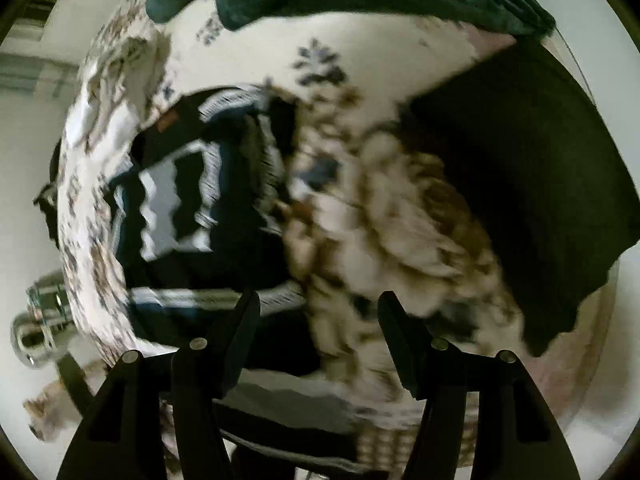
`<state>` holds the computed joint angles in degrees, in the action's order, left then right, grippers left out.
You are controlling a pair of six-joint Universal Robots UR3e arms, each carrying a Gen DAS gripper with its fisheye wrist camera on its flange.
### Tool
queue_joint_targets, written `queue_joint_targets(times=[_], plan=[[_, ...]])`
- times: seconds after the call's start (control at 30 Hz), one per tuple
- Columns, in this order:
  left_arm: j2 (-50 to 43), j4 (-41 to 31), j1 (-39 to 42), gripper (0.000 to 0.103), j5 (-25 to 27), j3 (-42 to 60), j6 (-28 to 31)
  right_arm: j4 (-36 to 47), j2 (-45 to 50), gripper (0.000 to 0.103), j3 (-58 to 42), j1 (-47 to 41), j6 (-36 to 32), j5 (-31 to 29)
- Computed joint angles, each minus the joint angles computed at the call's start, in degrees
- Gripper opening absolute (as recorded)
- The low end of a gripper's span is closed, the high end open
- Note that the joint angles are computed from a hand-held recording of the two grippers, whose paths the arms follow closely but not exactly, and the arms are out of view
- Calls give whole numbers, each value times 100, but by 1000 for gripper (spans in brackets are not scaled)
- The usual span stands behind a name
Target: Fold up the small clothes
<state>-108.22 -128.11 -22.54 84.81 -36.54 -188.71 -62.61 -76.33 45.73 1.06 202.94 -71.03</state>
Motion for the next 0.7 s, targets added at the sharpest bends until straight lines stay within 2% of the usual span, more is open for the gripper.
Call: queue_joint_targets(times=[0.13,0.27,0.33,0.4,0.43,0.47,0.6,0.7], plan=[[-210,776,-1476,91,-342,-763,-923,-175,-625,63,1189,-628,-975,100],[-931,1108,-2343,90,-268,-668,-1300,-885,-583,63,1876,-1036,-1449,492],[-1133,1345,-2617,77,-6,-738,-1538,-1399,-160,63,1882,-1090,-1450,851],[-1058,1625,-2652,41,139,-941,-1659,-1847,386,63,1631,-1015,-1342,1115],[-950,1768,-2627,30,199,-1073,-1712,-2022,697,63,1447,-969,-1285,1260],[-807,1883,-2578,5,288,-1196,-1784,-2240,1035,63,1239,-921,-1140,1365],[-102,2233,-2180,5,200,-1843,-1810,-2736,2479,63,29,-696,-535,1666],[213,2166,-1940,4,206,-1904,-1769,-2453,3395,63,-1035,-592,-214,1841]])
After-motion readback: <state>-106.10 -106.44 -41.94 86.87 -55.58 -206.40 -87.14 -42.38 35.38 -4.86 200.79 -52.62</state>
